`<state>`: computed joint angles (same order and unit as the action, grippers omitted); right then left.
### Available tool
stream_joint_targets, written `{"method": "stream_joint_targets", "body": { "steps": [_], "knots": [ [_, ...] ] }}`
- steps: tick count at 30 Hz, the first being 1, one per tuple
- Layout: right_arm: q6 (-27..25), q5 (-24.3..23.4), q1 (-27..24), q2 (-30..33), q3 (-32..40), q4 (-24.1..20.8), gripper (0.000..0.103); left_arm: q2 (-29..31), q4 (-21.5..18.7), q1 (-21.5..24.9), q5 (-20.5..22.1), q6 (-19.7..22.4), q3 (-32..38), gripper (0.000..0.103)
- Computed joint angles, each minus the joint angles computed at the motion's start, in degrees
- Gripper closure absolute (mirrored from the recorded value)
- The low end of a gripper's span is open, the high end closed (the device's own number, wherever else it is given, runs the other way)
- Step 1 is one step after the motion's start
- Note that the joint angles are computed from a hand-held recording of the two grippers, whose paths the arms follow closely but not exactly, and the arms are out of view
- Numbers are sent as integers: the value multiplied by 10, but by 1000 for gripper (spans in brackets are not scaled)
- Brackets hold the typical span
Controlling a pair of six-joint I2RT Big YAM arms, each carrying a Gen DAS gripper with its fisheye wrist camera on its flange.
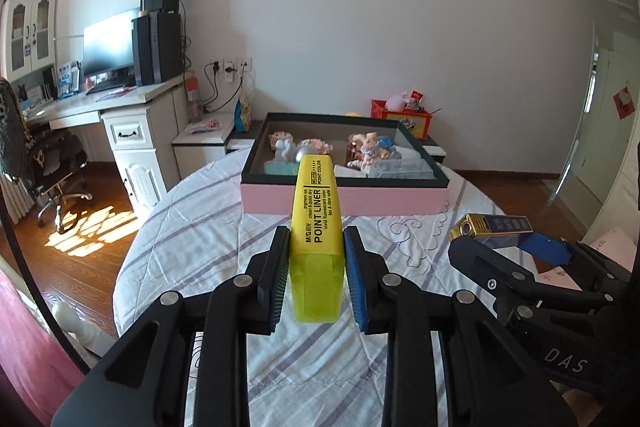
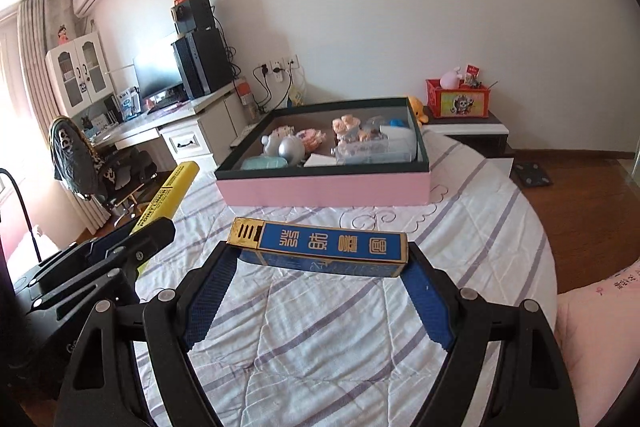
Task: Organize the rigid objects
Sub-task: 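Carry the highlighter and blue package into the pink box and open both tools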
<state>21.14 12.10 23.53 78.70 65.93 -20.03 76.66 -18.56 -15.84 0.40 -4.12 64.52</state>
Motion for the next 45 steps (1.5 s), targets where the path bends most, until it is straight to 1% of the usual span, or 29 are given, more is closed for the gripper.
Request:
{"method": "stream_joint_targets", "body": {
  "steps": [5, 8, 10, 12, 18, 25, 32, 36, 39, 40, 43, 45],
  "knots": [
    [-22, 36, 22, -52, -20, 19, 19, -50, 16, -10, -5, 5, -21, 76],
    [-29, 52, 33, -75, -29, 27, 19, -74, 26, -15, -21, 12, -32, 76],
    [-36, 64, 40, -87, -29, 23, 19, -90, 29, -16, -20, 15, -39, 76],
    [-40, 76, 46, -100, -34, 32, 19, -105, 34, -20, -31, 19, -46, 76],
    [-56, 101, 65, -120, -33, 34, 19, -138, 44, -23, -46, 26, -59, 76],
    [-60, 109, 74, -125, -30, 33, 19, -155, 45, -27, -54, 28, -68, 76],
    [-61, 98, 63, -113, -24, 32, 19, -137, 43, -31, -60, 30, -59, 76],
    [-62, 90, 53, -102, -19, 34, 19, -107, 44, -30, -57, 38, -37, 76],
    [-65, 74, 36, -83, -5, 36, 19, -70, 43, -27, -46, 45, -8, 76],
    [-67, 70, 30, -74, 2, 36, 19, -53, 36, -25, -40, 47, 8, 76],
    [-77, 51, 7, -41, 33, 33, 19, 4, 26, -21, -30, 56, 61, 76],
    [-88, 41, -8, -15, 57, 34, 19, 50, 11, -18, -26, 61, 105, 76]
  ]
}}
